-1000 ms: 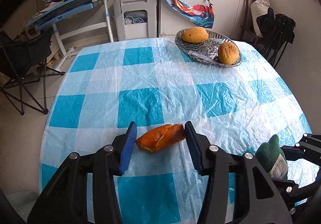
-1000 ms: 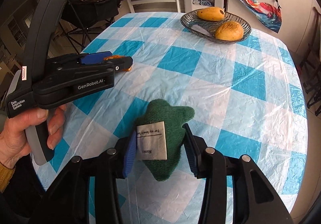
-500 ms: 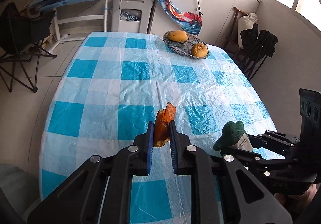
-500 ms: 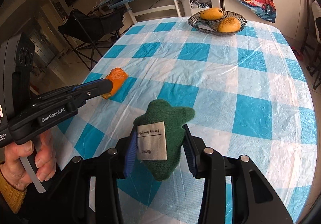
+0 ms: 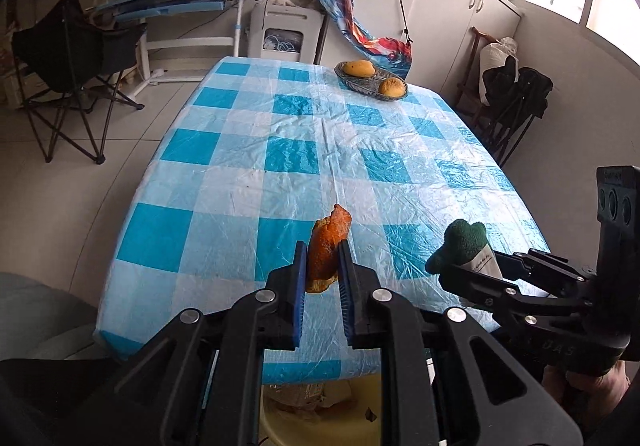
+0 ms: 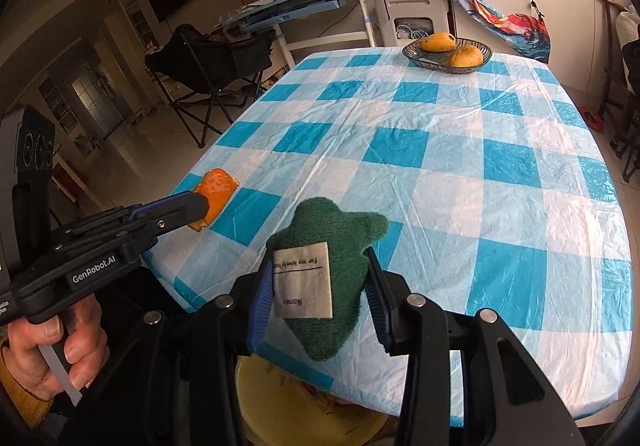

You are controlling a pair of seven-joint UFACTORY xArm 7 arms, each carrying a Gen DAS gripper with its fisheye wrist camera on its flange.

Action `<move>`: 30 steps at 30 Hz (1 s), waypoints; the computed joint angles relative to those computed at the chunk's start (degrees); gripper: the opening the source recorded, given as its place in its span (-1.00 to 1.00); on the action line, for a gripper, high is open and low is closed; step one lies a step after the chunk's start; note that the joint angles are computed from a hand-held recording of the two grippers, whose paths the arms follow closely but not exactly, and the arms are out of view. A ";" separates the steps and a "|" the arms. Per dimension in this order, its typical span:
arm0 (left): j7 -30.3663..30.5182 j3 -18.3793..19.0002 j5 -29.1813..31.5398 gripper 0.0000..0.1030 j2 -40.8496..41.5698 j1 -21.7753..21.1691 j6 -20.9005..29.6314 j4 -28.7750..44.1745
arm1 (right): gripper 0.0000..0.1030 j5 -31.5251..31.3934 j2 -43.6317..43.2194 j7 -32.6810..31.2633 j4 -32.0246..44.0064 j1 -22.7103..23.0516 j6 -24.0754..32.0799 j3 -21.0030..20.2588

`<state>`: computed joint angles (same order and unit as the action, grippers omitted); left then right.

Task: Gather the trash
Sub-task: 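Grasp the orange peel with the left gripper while the right holds the green pouch, then carry the peel and pouch with both grippers over the yellow basin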

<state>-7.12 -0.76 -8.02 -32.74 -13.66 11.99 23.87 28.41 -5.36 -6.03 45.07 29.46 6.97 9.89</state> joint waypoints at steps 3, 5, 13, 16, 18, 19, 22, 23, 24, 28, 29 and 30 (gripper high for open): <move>-0.85 -0.88 0.51 -0.71 -3.08 0.77 1.18 -1.83 | -0.18 0.99 -1.71 0.16 -2.30 1.09 -0.76 0.31; -1.54 -1.47 0.98 -0.71 -4.90 1.24 1.95 -2.77 | -0.18 0.47 -2.50 0.81 -3.37 1.82 -1.16 0.38; -3.73 -2.62 2.61 -0.71 -11.54 1.86 5.06 -6.24 | -0.18 -3.25 -4.75 4.75 -6.32 3.77 -1.65 0.19; -4.37 -2.92 3.05 -0.71 -13.34 1.70 5.85 -7.27 | -0.18 -4.82 -5.77 6.71 -7.60 4.24 -2.15 0.26; -4.65 -2.98 3.30 -0.71 -14.70 1.54 6.63 -7.93 | -0.18 -5.95 -6.49 8.13 -8.40 4.46 -2.50 0.27; -4.92 -3.16 3.39 -0.71 -15.41 1.48 7.05 -8.30 | -0.18 -6.59 -6.85 8.90 -8.81 4.53 -2.72 0.31; -5.93 -3.65 3.49 -0.71 -17.76 1.02 8.93 -9.43 | -0.18 -8.59 -8.06 11.28 -10.06 4.63 -3.41 0.46; -6.31 -3.79 3.44 -0.71 -18.66 0.72 9.75 -9.89 | -0.18 -9.17 -8.46 12.00 -10.48 4.79 -3.66 0.41; -6.79 -4.05 3.37 -0.71 -19.74 0.37 10.55 -10.43 | -0.18 -9.88 -8.83 12.84 -10.82 4.77 -3.85 0.48; -8.04 -4.72 3.50 -0.71 -24.15 -0.84 12.86 -12.40 | -0.18 -13.38 -10.46 16.80 -12.32 3.96 -4.35 1.61; -8.29 -4.80 3.58 -0.71 -25.34 -1.07 13.40 -12.77 | -0.18 -14.32 -10.89 17.80 -12.72 3.69 -4.38 1.95; -8.46 -4.78 3.68 -0.71 -26.50 -1.22 13.86 -13.15 | -0.18 -15.40 -11.20 18.94 -13.03 3.17 -4.50 2.50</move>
<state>-15.58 -5.54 -4.34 -59.24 -14.88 25.85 10.71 13.00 -16.56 12.91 32.04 32.63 2.47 12.39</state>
